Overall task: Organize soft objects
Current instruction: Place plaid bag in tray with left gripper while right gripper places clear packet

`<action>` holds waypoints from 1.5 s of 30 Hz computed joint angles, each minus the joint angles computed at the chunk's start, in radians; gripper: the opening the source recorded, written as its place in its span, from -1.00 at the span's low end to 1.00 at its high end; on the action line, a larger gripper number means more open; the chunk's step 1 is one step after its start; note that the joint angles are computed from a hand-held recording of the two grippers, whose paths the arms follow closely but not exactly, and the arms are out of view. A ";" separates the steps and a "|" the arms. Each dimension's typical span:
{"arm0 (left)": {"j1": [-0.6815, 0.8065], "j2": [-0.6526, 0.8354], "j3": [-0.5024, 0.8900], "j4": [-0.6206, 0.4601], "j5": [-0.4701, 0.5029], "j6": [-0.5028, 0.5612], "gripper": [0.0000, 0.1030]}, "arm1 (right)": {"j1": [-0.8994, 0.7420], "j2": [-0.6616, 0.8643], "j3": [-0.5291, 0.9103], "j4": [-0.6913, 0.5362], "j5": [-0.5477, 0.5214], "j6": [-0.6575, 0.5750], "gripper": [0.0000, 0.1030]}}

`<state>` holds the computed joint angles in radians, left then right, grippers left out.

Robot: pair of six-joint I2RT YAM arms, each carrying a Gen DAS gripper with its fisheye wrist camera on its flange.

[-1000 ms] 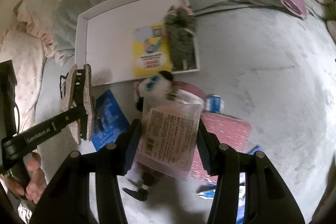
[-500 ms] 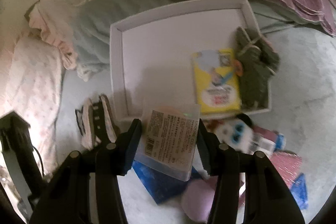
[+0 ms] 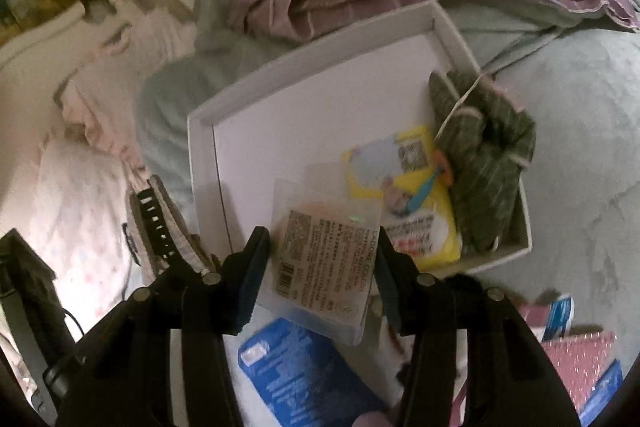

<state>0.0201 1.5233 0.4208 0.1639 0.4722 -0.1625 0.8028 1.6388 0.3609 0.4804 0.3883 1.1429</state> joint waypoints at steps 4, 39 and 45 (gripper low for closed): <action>-0.077 0.089 0.058 0.021 -0.034 -0.110 -0.54 | -0.004 0.012 0.007 -0.005 0.001 0.001 0.02; -0.151 0.079 0.032 0.062 -0.081 -0.027 -0.81 | -0.105 0.050 0.055 -0.073 0.053 -0.001 0.03; -0.157 0.085 0.057 -0.012 -0.169 -0.055 -0.80 | -0.205 0.233 0.024 0.178 -0.102 0.156 0.03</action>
